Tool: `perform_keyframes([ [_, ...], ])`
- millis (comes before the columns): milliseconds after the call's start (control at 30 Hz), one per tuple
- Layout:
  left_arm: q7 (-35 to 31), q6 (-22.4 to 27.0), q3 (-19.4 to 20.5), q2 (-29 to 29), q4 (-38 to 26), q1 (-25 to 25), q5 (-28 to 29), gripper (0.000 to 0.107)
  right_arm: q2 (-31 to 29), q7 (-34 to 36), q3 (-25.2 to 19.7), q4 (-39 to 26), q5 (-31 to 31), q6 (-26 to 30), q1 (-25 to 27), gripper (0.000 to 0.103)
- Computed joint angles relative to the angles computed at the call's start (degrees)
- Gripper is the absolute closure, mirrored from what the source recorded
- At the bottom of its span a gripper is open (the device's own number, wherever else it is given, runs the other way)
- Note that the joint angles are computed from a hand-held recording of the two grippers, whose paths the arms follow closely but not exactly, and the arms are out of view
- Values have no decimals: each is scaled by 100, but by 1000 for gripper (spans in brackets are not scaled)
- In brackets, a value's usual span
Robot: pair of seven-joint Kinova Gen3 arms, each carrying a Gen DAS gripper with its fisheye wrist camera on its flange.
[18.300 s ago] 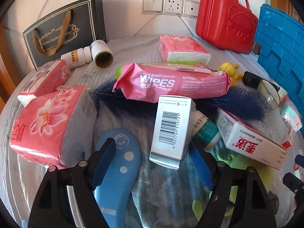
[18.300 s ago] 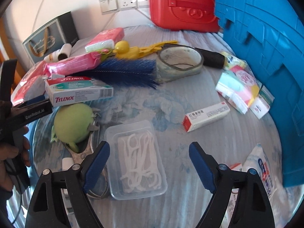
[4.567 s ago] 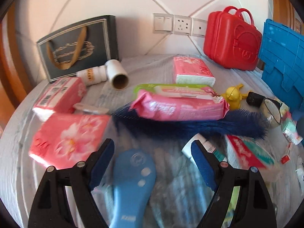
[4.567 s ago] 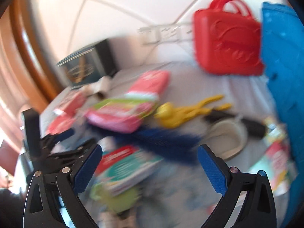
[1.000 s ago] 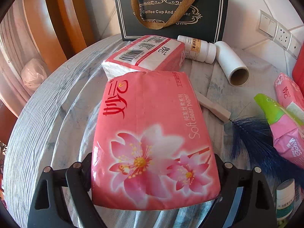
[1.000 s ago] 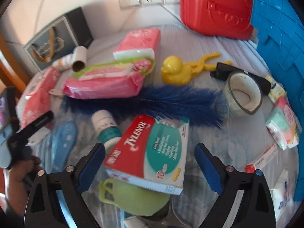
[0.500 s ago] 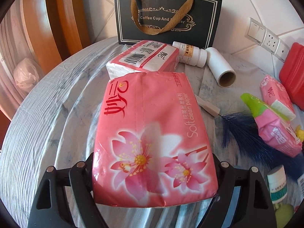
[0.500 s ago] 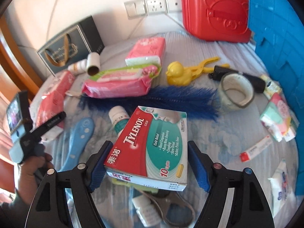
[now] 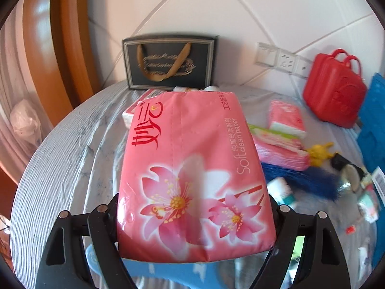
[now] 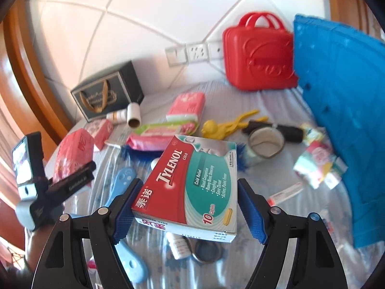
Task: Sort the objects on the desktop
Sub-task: 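Carry the tissue pack and Tylenol box over the blue crate and open both tools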
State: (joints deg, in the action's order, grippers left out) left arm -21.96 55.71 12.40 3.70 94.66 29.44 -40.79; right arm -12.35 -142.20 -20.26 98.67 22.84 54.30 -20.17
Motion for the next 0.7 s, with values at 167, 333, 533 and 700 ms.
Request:
perform_keyframes([
  [167, 48, 495, 422, -128, -477, 481, -270, 24, -568, 83, -20, 7, 34, 190, 219, 25],
  [333, 36, 940, 711, -46, -1139, 1026, -610, 24, -1078, 475, -38, -185, -8, 453, 631, 25],
  [533, -31, 1264, 783, 182, -1890, 1720, -1012, 24, -1599, 993, 56, -400, -115, 662, 1108, 25],
  [700, -231, 1509, 734, 486, -2655, 2379, -1327, 24, -1854, 1479, 203, -598, -264, 866, 1481, 25],
])
